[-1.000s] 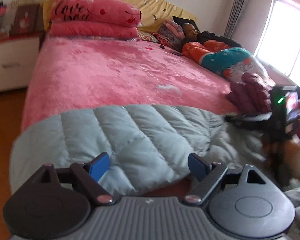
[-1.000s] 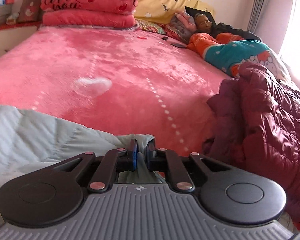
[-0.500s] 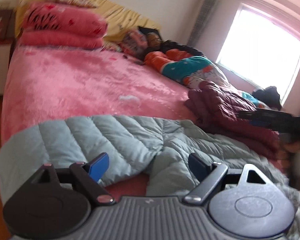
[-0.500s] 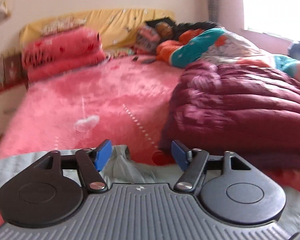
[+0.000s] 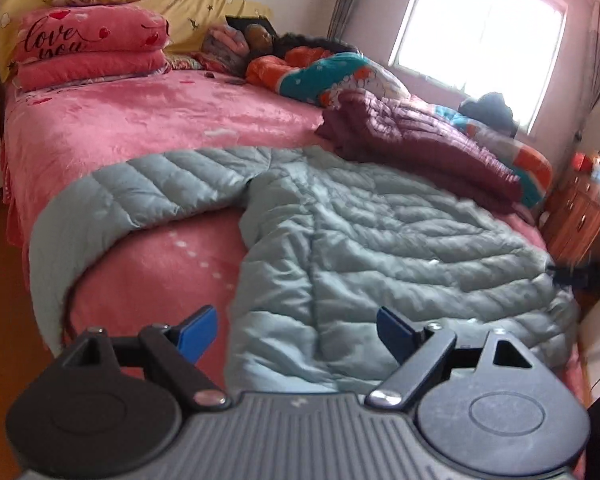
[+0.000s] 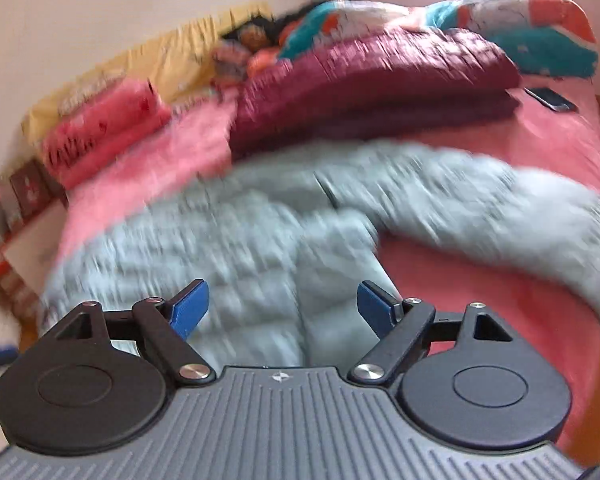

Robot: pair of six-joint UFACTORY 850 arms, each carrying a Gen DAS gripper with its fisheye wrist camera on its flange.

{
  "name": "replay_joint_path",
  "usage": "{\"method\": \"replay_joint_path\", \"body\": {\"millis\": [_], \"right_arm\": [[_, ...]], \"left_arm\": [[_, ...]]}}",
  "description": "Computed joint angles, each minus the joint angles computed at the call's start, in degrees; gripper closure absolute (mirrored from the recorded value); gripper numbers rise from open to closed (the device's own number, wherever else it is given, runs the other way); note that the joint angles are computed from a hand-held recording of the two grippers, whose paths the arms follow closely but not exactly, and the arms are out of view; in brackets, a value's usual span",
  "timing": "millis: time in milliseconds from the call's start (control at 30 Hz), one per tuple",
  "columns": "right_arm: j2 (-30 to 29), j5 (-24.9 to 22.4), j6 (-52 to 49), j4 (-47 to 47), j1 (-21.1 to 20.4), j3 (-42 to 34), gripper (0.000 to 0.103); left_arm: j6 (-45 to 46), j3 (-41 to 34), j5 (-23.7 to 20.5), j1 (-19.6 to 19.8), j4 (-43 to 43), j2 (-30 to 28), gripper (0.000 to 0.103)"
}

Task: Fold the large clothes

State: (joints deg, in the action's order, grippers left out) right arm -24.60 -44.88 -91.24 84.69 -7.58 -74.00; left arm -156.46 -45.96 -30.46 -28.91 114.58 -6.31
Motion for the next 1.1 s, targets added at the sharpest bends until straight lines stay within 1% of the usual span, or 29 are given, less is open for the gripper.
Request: {"method": "replay_joint_path", "body": {"millis": [67, 200, 233, 300, 400, 467, 500, 567, 667, 767, 867, 967, 1000, 1033, 1100], "right_arm": [[0.7, -1.2, -2.2, -1.4, -1.4, 1.9, 0.002], [1.6, -5.5, -3.7, -6.4, -2.9, 3.0, 0.002], [1.7, -6.9, -4.2, -7.8, -3.1, 2.9, 0.001], [2.3, -7.7, -5.9, -10.2, -3.5, 3.5, 0.001], [3.7, -5.6, -9.0, -13.2, -3.3, 4.8, 0.002], [4.7, -2.2, -11.1, -12.5, -2.8, 5.9, 0.002], [5.6, -1.6, -11.1, -12.3, -3.5, 6.9, 0.002], [4.1, -1.0, -7.8, -12.5, -3.9, 5.2, 0.002], [2.2, -0.8, -4.8, -10.9, -4.9, 3.6, 0.001], [-1.0, -4.0, -1.8, -9.8, -5.5, 0.5, 0.001], [-4.5, -7.3, -1.1, -9.0, -5.4, -3.3, 0.001], [-7.4, -12.5, 2.6, -10.8, -5.1, -6.6, 0.001], [-8.0, -13.5, 3.5, -11.1, -5.0, -7.0, 0.001], [-8.4, -14.5, 4.6, -11.4, -5.0, -7.4, 0.001], [-10.2, -18.6, 9.0, -12.7, -4.8, -9.2, 0.0]], "left_arm": [[-4.9, 0.5, -0.5, -0.5, 2.1, 0.4, 0.016], [-0.6, -1.0, -1.4, -2.9, -6.0, -0.5, 0.016], [0.2, -1.3, -2.3, -3.6, -7.2, -0.6, 0.016], [1.6, -1.6, -4.1, -4.9, -9.4, -0.8, 0.016], [3.8, -2.5, -5.4, -6.8, -12.8, -1.4, 0.016], [4.9, -3.2, -5.3, -7.5, -13.5, -1.8, 0.015], [6.1, -3.5, -5.6, -7.9, -14.2, -2.0, 0.015], [8.5, -4.5, -5.9, -8.5, -15.3, -2.7, 0.014], [11.7, -6.0, -8.0, -9.0, -19.0, -3.9, 0.01], [12.9, -6.7, -9.6, -8.7, -23.8, -4.6, 0.009], [10.5, -6.4, -10.2, -7.4, -26.5, -4.7, 0.008], [5.9, -5.5, -9.3, -5.4, -27.9, -4.6, 0.007], [4.2, -5.1, -9.0, -4.8, -28.0, -4.5, 0.007], [1.9, -4.6, -8.4, -4.2, -27.6, -4.3, 0.007], [-2.9, -3.7, -6.4, -3.0, -26.2, -4.0, 0.006]]}}
